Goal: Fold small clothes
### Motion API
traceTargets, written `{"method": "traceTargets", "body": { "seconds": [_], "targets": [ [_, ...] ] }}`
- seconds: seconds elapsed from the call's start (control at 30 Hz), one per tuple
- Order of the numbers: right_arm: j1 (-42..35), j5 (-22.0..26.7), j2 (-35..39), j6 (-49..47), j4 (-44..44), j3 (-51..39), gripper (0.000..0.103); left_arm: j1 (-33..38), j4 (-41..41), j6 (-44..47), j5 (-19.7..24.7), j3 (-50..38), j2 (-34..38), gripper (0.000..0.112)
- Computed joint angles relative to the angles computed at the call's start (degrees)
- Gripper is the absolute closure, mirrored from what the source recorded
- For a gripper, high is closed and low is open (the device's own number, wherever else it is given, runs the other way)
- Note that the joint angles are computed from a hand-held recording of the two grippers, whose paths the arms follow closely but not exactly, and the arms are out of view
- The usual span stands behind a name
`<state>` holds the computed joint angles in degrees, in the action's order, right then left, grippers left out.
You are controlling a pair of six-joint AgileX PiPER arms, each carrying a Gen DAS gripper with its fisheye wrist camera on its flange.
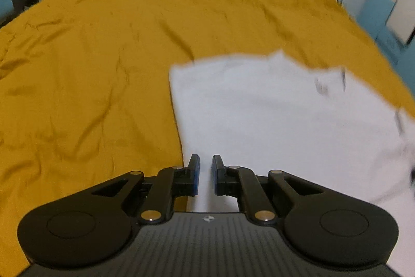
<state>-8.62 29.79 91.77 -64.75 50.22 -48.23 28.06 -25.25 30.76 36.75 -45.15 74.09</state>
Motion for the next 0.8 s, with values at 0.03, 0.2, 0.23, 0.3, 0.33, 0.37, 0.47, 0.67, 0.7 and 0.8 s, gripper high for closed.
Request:
{"method": "traceTargets", "body": {
  "seconds": [0.03,0.2,0.23,0.3,0.33,0.37,0.47,0.67,0.7,0.8],
  "targets": [
    [0.2,-0.3,0.1,0.1,0.4,0.1,0.086,-1.1,2.3,-2.3,-0.5,0.3,0.3,0.099],
    [-1.4,2.4,-3.1,2.6,-1.3,-0.7,0.079,-3.7,7.0,-10.7,-2.1,2.1,-3.5,0.095],
    [-4.3,5.1,-4.6,0.7,0.1,-0.8,0.075,-3.7,6.8,-11.1,-1.3,1.9,-4.9,0.094],
    [-10.0,9.2,-6.3,-0.7,1.1,-1.6,0.062,-3.9,5.8,-10.4,0.5,1.4,-8.2,0.088],
    [-13.8,11.7,-6.5,-1.0,1.5,-2.6,0.060,-4.3,5.6,-10.7,1.5,0.8,-9.6,0.086],
    [-17.4,14.1,-6.2,-1.0,2.0,-4.0,0.060,-5.0,5.5,-11.4,2.1,0.5,-10.9,0.082],
    [-29.8,21.4,-1.5,2.3,3.1,-11.5,0.059,-7.2,5.6,-14.9,3.0,-0.8,-12.6,0.076],
    [-44.3,25.3,13.1,11.6,4.0,-29.4,0.058,-19.5,20.6,-37.6,1.0,-2.0,-11.6,0.071],
    [-45.7,26.4,16.2,13.7,4.6,-32.9,0.058,-21.9,23.5,-42.0,0.4,-2.0,-11.0,0.071],
    [-47.6,27.9,25.2,21.4,4.2,-43.1,0.059,-28.1,31.2,-53.5,0.2,-2.2,-8.9,0.071]
  ]
}}
